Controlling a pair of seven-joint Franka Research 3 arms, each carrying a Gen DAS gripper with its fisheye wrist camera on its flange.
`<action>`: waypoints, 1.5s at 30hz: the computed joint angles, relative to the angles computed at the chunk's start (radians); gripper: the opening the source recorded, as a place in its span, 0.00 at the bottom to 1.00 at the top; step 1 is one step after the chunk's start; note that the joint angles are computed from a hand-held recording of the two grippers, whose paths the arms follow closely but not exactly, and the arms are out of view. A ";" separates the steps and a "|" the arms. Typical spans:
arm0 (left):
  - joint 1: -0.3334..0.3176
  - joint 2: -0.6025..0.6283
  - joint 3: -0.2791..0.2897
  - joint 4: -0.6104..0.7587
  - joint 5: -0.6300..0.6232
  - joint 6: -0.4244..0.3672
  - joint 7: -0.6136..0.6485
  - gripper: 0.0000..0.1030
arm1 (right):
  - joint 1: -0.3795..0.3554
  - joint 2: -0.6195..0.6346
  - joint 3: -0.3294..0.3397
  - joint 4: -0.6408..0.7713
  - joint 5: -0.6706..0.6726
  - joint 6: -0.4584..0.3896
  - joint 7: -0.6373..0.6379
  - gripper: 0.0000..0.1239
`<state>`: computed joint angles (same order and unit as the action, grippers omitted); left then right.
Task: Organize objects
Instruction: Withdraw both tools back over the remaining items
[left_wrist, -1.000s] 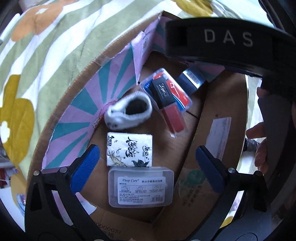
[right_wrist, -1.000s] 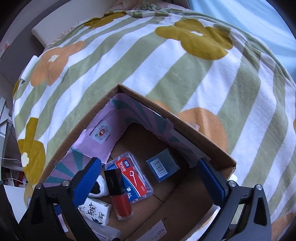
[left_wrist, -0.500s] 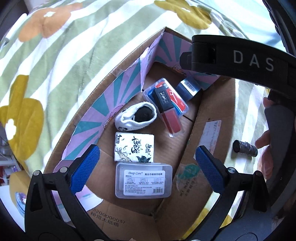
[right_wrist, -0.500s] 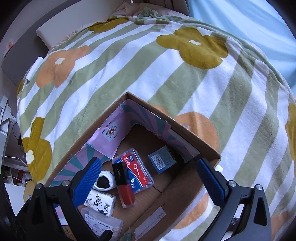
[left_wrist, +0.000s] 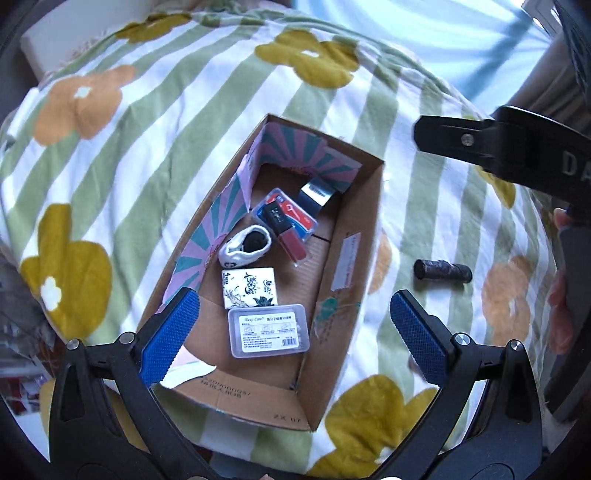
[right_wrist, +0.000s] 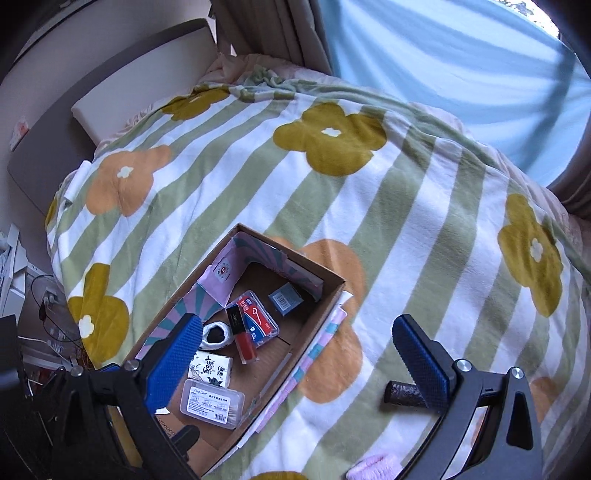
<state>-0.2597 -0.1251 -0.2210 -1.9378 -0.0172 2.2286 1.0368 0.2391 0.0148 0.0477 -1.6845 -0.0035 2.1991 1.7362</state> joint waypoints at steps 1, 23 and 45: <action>-0.002 -0.006 0.000 0.010 -0.004 -0.010 0.011 1.00 | -0.001 -0.021 -0.002 -0.013 -0.011 -0.002 0.016 0.83; -0.071 0.089 -0.046 0.248 -0.084 -0.011 0.319 1.00 | -0.204 -0.591 0.054 -0.431 -0.135 -0.088 0.311 0.83; -0.118 0.335 -0.084 0.526 -0.032 -0.078 0.480 1.00 | -0.231 -0.758 0.038 -0.668 -0.036 0.012 0.122 0.83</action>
<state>-0.3778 0.2098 -0.3053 -1.4123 -0.0490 2.1507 1.5170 0.0080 -0.7433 0.0853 -2.3528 -0.0399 2.2115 1.8581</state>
